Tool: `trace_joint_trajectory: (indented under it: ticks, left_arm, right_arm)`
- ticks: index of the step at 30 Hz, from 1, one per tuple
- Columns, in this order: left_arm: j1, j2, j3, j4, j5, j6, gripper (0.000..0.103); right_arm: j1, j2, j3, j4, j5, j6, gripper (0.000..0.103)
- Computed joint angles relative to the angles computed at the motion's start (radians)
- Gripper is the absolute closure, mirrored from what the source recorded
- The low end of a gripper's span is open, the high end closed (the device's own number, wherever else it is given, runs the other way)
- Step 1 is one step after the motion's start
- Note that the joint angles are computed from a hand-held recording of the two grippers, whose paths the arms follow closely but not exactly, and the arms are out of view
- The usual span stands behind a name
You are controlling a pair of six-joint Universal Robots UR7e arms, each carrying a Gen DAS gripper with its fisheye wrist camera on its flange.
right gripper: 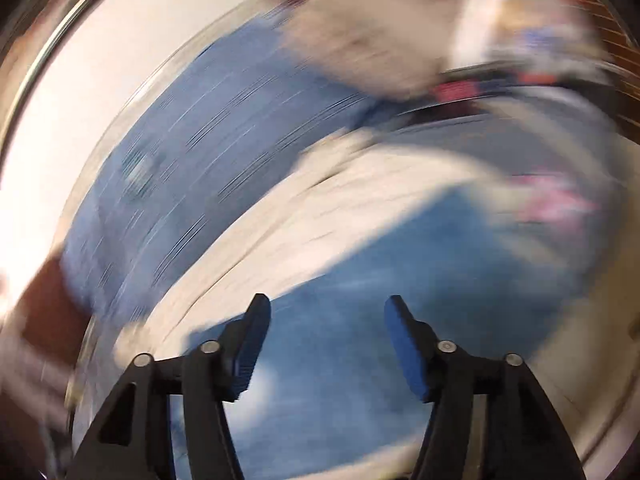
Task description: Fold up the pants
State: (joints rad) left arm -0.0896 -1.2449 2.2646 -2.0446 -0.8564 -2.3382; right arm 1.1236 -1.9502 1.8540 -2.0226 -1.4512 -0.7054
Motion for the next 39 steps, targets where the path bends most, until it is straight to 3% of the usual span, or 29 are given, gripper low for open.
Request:
trace_joint_trajectory:
  ticks: [2,6,9,10,11,12,14,17,19,21,22,24,28,30,32,35,37,39]
  left_arm:
    - [0.037,-0.038,0.041,-0.062,0.01,0.005,0.055]
    - [0.113,-0.077,0.086,-0.147,0.007,0.045,0.055]
    - [0.18,-0.021,0.098,-0.308,-0.006,0.123,0.055]
    - [0.196,0.021,0.1,-0.383,-0.016,0.158,0.064]
    - [0.206,0.031,0.114,-0.436,-0.027,0.193,0.081]
    - [0.216,0.043,0.12,-0.486,-0.033,0.23,0.087]
    - [0.228,0.059,0.123,-0.537,0.007,0.268,0.088]
    - [0.248,0.068,0.074,-0.411,0.056,0.285,0.088]
    - [0.304,0.098,0.024,-0.314,0.002,0.311,0.088]
    - [0.345,0.117,0.034,-0.368,-0.048,0.331,0.086]
    - [0.344,0.116,0.054,-0.411,-0.047,0.321,0.086]
    - [0.321,0.091,0.085,-0.45,-0.026,0.28,0.086]
    - [0.217,0.041,0.064,-0.269,0.025,0.171,0.085]
    - [0.153,0.033,0.083,-0.268,0.038,0.13,0.074]
    - [0.082,0.047,0.101,-0.305,0.051,0.077,0.058]
    - [0.023,0.108,0.12,-0.4,0.057,0.061,0.047]
    - [0.015,0.146,0.14,-0.482,0.039,0.061,0.044]
    - [0.038,0.202,0.173,-0.644,0.011,0.074,0.044]
  right_arm:
    - [0.142,0.072,0.03,0.075,-0.068,-0.022,0.039]
    - [0.321,0.2,0.095,0.052,-0.188,-0.034,0.039]
    - [0.422,0.297,0.159,-0.057,-0.346,-0.083,0.035]
    - [0.44,0.314,0.186,-0.105,-0.412,-0.109,0.036]
    - [0.457,0.334,0.219,-0.171,-0.484,-0.164,0.057]
    - [0.464,0.326,0.243,-0.196,-0.514,-0.195,0.077]
    - [0.482,0.31,0.259,-0.227,-0.522,-0.248,0.096]
    - [0.492,0.293,0.261,-0.272,-0.471,-0.283,0.098]
    - [0.492,0.345,0.268,-0.325,-0.533,-0.276,0.098]
    - [0.483,0.353,0.294,-0.38,-0.544,-0.305,0.096]
    - [0.481,0.354,0.302,-0.412,-0.534,-0.312,0.09]
    - [0.482,0.363,0.278,-0.384,-0.535,-0.245,0.082]
    - [0.434,0.297,0.198,-0.163,-0.427,-0.081,0.072]
    - [0.398,0.239,0.168,-0.043,-0.356,-0.035,0.062]
    - [0.347,0.168,0.147,0.072,-0.284,-0.038,0.047]
    - [0.276,0.067,0.124,0.252,-0.212,-0.089,0.032]
    - [0.235,0.013,0.121,0.354,-0.2,-0.127,0.031]
    - [0.209,-0.042,0.14,0.407,-0.222,-0.185,0.031]
